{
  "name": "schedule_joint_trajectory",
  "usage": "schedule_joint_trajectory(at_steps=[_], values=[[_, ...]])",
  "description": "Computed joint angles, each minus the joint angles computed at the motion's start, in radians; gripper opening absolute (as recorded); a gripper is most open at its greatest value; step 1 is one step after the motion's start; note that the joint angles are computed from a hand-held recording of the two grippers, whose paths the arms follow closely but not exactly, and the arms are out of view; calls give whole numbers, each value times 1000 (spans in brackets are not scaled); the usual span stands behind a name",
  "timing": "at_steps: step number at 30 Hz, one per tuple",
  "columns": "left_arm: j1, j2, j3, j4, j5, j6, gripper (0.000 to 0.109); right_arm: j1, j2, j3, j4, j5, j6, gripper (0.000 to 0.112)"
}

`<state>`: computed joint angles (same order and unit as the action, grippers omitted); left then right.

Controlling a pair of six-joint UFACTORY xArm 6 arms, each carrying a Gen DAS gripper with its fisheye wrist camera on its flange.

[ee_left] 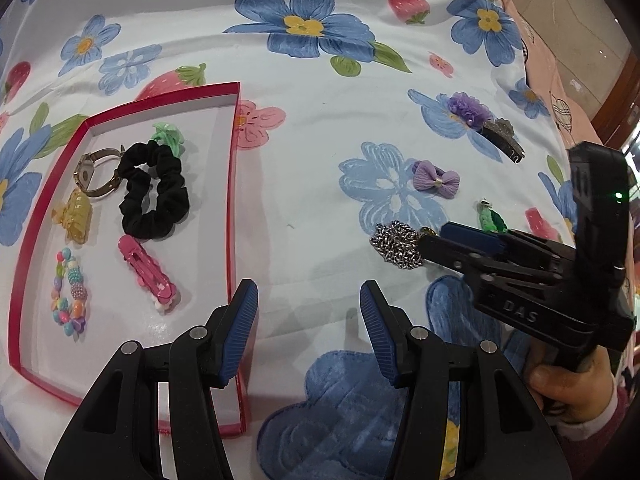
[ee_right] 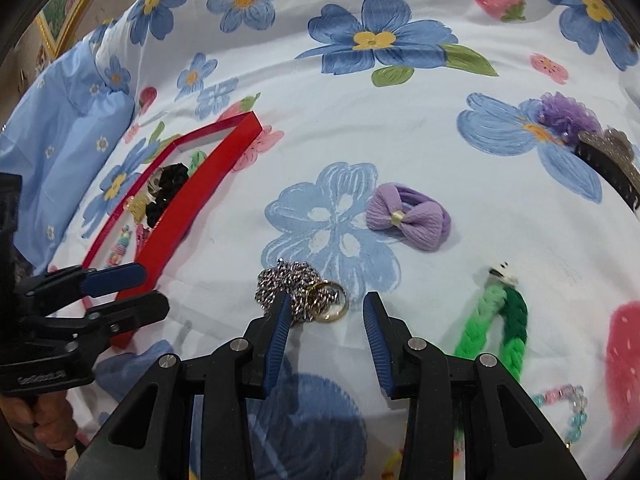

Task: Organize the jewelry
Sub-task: 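Grasp the silver chain with the left tool while the right tool grasps the gold ring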

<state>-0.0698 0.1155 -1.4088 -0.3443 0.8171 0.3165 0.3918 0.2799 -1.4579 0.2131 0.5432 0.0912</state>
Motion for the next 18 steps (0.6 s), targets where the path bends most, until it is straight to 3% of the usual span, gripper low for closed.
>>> schedule_joint_trajectory(at_steps=[2, 4, 18], values=[[-4, 8, -10, -2, 5, 2, 52, -3, 14, -13, 2, -1, -3, 36], [-10, 19, -20, -2, 11, 5, 52, -5, 18, -16, -20, 1, 5, 23], [-106, 174, -169, -16, 33, 24, 53, -68, -125, 132, 155, -111, -32, 23]])
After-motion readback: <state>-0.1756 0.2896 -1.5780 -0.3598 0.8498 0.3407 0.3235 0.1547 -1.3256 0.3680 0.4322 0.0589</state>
